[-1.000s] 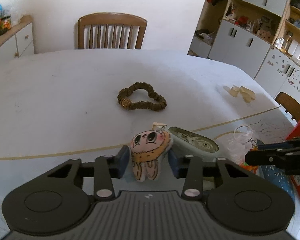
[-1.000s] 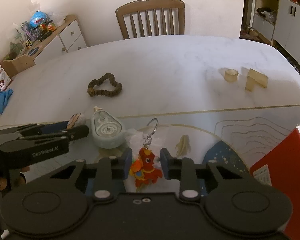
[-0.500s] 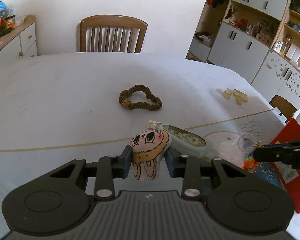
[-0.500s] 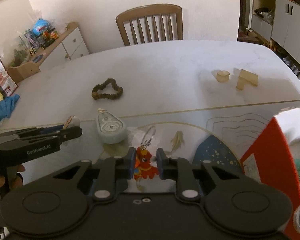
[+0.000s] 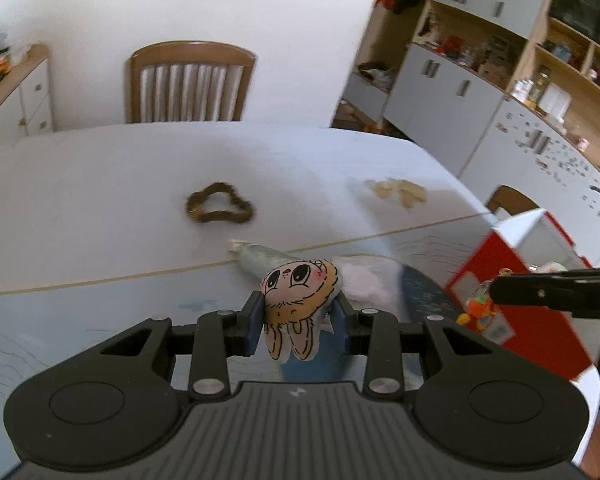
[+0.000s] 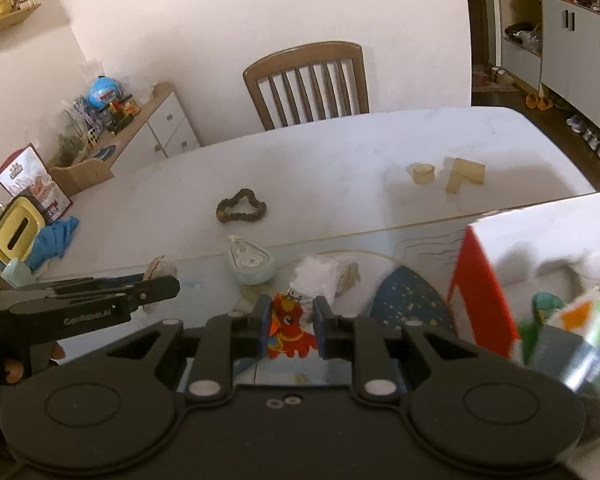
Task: Organize objects
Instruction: 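Carry the plush and dragon keychain with both grippers into the red-edged box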
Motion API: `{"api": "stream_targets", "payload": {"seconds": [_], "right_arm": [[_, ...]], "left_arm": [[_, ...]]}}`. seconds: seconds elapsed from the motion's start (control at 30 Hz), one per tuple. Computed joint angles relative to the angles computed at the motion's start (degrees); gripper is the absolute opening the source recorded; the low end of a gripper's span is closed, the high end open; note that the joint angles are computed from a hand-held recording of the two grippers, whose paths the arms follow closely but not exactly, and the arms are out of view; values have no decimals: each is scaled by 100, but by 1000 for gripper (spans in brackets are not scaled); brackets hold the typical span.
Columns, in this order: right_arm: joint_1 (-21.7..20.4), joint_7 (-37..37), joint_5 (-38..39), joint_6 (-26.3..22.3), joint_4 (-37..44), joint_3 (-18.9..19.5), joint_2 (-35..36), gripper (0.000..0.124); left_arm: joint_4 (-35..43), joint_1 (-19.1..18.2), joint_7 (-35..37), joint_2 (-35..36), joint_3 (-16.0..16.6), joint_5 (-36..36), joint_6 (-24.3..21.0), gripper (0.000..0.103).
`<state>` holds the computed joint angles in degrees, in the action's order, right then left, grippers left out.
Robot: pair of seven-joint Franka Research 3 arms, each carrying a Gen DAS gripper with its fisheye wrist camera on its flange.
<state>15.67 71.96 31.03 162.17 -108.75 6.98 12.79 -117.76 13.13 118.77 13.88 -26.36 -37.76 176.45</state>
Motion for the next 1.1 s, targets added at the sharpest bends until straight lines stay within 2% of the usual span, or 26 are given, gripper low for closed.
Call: {"api": "stream_targets", "payload": {"seconds": [0.13,0.37,0.5,0.67,0.73,1.1], "right_arm": [[-116,-210,294,6,-303,6,-353,20],[-201,-723,842,80,-790,-143,-924,20],[-242,-955,1071,135,-985,-293,-1156,20],[-338,-1296,1345,151,-1136,-475,-1322,20],[-385,-1462,1449,138,-1185,-537,-1370,20],[-798,-2355,2028,-214,-1170,-852,-1381,20]], "left_arm": [[-103,-175,64,-309,18,-110,-172,34],[-133,-860,108,-623,382,-214,-363,34],[-106,-1373,-294,-656,703,291,-297,34],[-7,-1721,-907,-581,842,971,-206,34],[73,-1885,-1364,-509,947,1461,-197,34],[846,-2350,-3217,105,1077,3477,-455,34]]}}
